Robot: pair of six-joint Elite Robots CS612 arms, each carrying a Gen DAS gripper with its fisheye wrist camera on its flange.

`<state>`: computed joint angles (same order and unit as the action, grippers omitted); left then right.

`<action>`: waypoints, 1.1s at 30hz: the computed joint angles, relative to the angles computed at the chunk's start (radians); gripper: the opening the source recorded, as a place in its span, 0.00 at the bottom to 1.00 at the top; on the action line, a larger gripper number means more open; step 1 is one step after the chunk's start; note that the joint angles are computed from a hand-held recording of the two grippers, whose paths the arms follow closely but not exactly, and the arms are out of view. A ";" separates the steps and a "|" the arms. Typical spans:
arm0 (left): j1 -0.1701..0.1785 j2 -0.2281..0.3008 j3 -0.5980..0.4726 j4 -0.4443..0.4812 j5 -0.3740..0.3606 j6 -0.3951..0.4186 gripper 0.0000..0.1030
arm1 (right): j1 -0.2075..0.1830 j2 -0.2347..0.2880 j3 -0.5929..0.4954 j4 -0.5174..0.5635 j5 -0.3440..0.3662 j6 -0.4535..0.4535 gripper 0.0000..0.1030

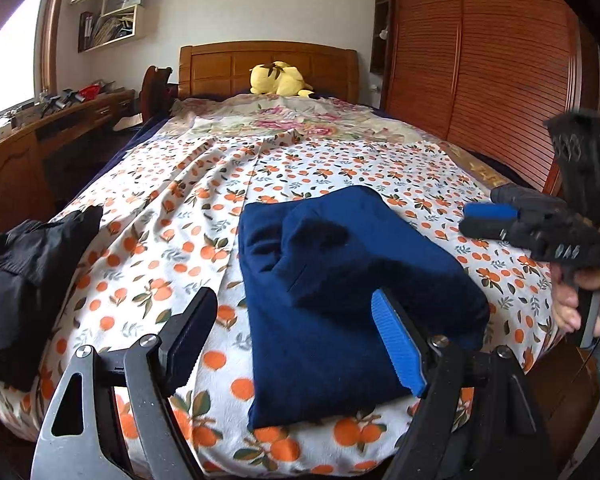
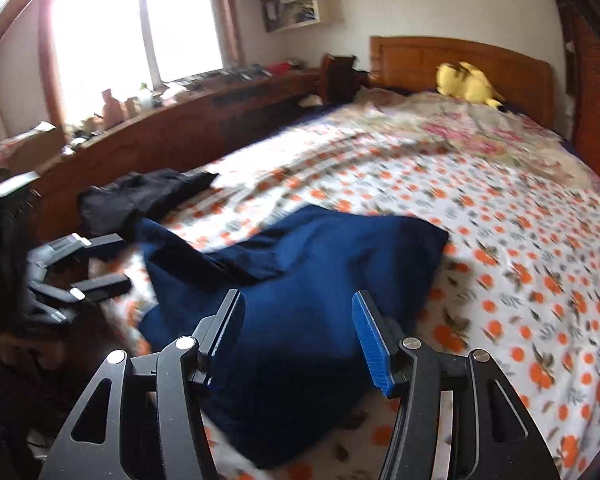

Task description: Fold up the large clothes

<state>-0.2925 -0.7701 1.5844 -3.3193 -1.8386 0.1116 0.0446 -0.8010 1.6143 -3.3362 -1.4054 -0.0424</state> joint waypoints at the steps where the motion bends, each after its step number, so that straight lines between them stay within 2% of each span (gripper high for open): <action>1: -0.002 0.001 -0.005 0.005 -0.002 0.002 0.78 | 0.001 0.005 -0.007 0.016 -0.004 0.007 0.56; 6: -0.012 -0.001 -0.018 0.009 0.002 0.028 0.78 | 0.010 0.019 -0.025 0.079 -0.014 0.024 0.56; 11: -0.018 0.006 -0.038 0.034 0.038 0.051 0.63 | 0.023 0.011 -0.007 0.110 -0.024 0.019 0.56; 13: -0.016 0.015 -0.046 0.061 0.051 0.046 0.53 | 0.032 0.011 -0.004 0.099 -0.045 0.015 0.56; 14: -0.014 0.018 -0.049 0.078 0.051 0.043 0.50 | 0.034 0.010 -0.006 0.104 -0.045 0.018 0.56; 16: -0.005 0.022 -0.053 0.110 0.018 0.033 0.40 | 0.032 0.005 -0.003 0.112 -0.037 0.018 0.56; 20: 0.008 0.024 -0.045 0.152 -0.040 0.029 0.30 | 0.036 0.004 -0.010 0.106 -0.059 -0.011 0.56; 23: 0.011 0.023 -0.037 0.167 -0.067 0.043 0.12 | 0.046 -0.001 -0.008 0.079 -0.072 -0.045 0.56; 26: 0.006 0.018 -0.014 0.132 -0.047 0.066 0.10 | 0.050 -0.010 0.008 0.058 -0.040 -0.086 0.52; 29: 0.005 0.018 0.003 0.093 -0.027 0.055 0.10 | 0.060 -0.012 0.006 0.072 -0.012 -0.115 0.50; 33: 0.011 0.027 0.005 0.092 -0.021 0.042 0.10 | 0.063 -0.003 0.004 0.130 0.004 -0.132 0.49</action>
